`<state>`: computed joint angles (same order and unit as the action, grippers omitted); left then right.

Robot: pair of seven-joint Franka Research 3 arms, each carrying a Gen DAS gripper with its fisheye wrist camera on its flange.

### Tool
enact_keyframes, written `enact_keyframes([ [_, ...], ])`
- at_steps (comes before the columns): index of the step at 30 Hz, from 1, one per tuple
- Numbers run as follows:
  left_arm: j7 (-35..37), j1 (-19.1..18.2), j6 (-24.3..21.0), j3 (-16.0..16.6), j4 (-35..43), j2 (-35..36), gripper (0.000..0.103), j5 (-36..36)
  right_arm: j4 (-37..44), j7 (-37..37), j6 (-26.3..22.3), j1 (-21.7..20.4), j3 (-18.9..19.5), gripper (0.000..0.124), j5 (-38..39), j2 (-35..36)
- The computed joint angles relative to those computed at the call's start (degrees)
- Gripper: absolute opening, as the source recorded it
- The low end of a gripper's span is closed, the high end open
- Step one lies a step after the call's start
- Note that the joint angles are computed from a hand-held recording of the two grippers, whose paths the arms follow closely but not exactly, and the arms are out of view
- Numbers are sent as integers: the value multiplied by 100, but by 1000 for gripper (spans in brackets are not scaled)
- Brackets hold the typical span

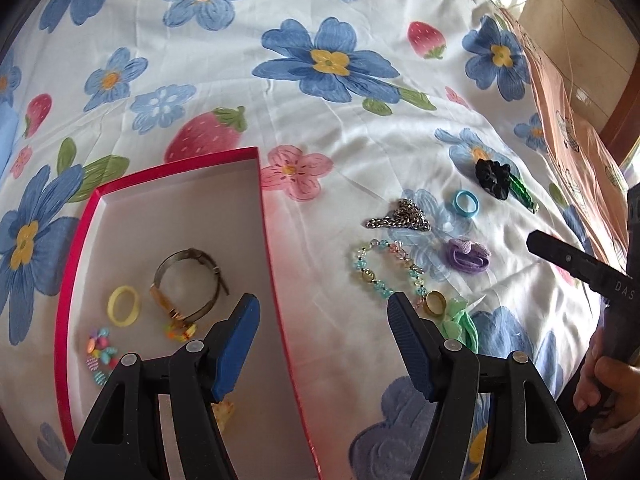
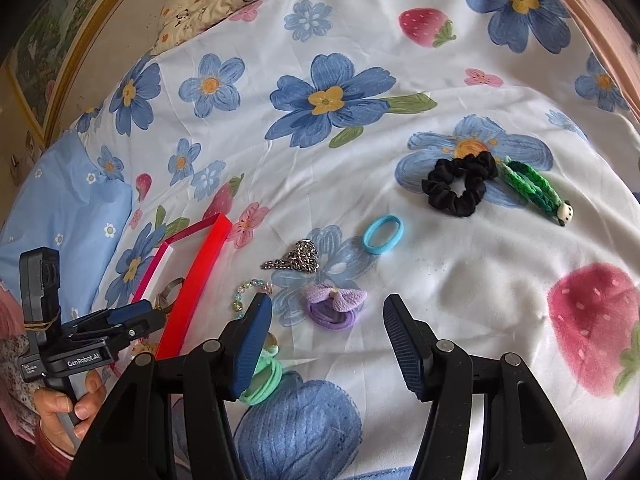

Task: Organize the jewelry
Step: 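Move both tools out of the box toward the jewelry beside it, then grasp the clear beaded bracelet with the left tool while the right tool grasps the silver chain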

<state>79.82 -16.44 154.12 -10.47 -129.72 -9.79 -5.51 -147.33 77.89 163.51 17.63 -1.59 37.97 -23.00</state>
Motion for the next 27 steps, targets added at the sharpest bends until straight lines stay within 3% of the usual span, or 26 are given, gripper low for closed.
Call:
enact_keyframes([
  [9, -183, 92, -272, -210, 780, 828, 63, 513, 527, 48, -125, -249, 94, 60, -385, 698],
  [14, -177, 131, -463, -316, 1226, 1307, 54, 600, 900, -373, -242, -141, 29, 59, -118, 1063],
  [18, -172, 136, -615, -380, 1551, 1665, 53, 718, 1263, -778, -448, -102, 90, 48, 122, 1428],
  [24, -257, 130, -884, -420, 1879, 2015, 50, 930, 1782, -909, -773, -248, 288, 42, 40, 2071],
  [27, -293, 106, -920, -426, 1960, 2097, 44, 1097, 1879, -893, -797, -293, 385, 39, -158, 2265],
])
